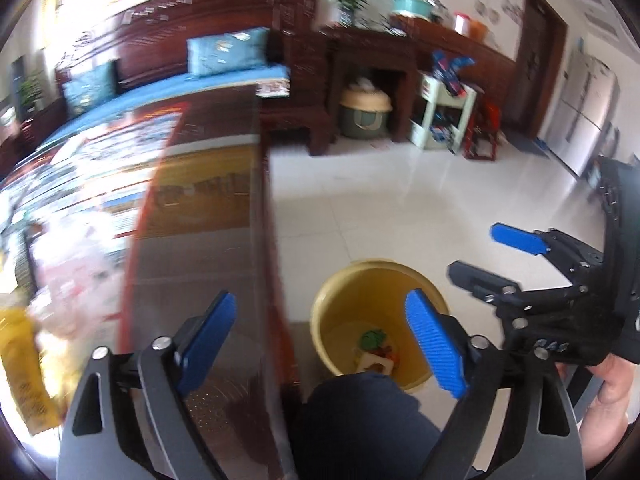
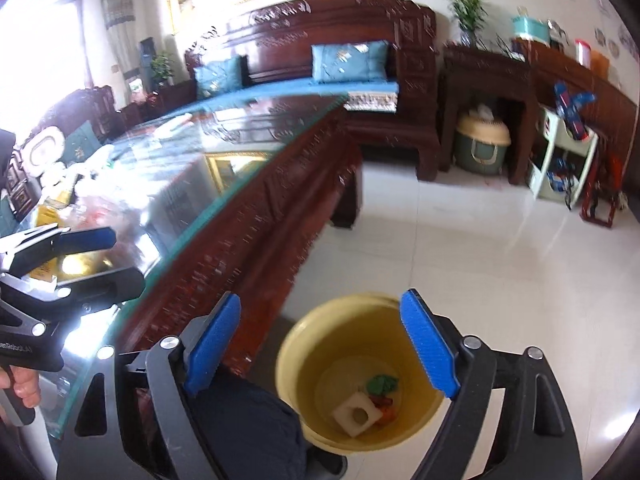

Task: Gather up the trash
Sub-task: 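Return both tools to the table and grasp the yellow snack box with the left tool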

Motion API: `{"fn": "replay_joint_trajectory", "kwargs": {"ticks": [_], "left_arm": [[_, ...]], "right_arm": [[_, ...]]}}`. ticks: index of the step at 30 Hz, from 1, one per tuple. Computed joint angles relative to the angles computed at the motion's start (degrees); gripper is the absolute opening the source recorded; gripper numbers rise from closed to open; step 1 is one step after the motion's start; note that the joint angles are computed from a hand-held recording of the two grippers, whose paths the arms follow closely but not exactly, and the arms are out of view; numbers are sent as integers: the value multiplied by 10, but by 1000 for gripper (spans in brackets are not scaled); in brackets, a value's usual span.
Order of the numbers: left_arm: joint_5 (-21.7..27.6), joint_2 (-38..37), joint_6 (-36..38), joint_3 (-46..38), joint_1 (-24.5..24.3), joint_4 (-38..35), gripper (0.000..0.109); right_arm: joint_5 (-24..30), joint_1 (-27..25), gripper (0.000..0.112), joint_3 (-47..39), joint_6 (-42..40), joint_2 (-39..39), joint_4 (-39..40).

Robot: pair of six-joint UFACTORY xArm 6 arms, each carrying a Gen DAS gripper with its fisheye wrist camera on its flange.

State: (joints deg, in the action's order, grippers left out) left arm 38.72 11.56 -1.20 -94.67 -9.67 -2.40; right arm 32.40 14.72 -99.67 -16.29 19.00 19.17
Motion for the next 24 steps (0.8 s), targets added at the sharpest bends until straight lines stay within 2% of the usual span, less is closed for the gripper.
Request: {"fn": "replay_joint_trajectory", "kwargs": {"ticks": [4, 6, 10, 13, 21, 24], "left_arm": [[-39, -68, -43, 82, 29, 34, 93], [-54, -104, -74, 122, 45, 61, 99], [-74, -173, -123, 196, 84, 114, 99], [-75, -207, -136, 228, 114, 120, 99], [-71, -237, -134, 257, 176, 113, 99], [-80, -231, -105, 257, 192, 96, 99]], "right_arm": [[-29, 34, 95, 0, -30, -11, 18], [-34, 54, 95, -12, -53, -8, 35], [-19, 88, 95, -45, -95, 3, 64], [-7, 114, 95, -67, -119, 12, 74], [23, 165, 95, -113, -131, 41, 64], [33, 173, 95, -136, -123, 57, 53]]}}
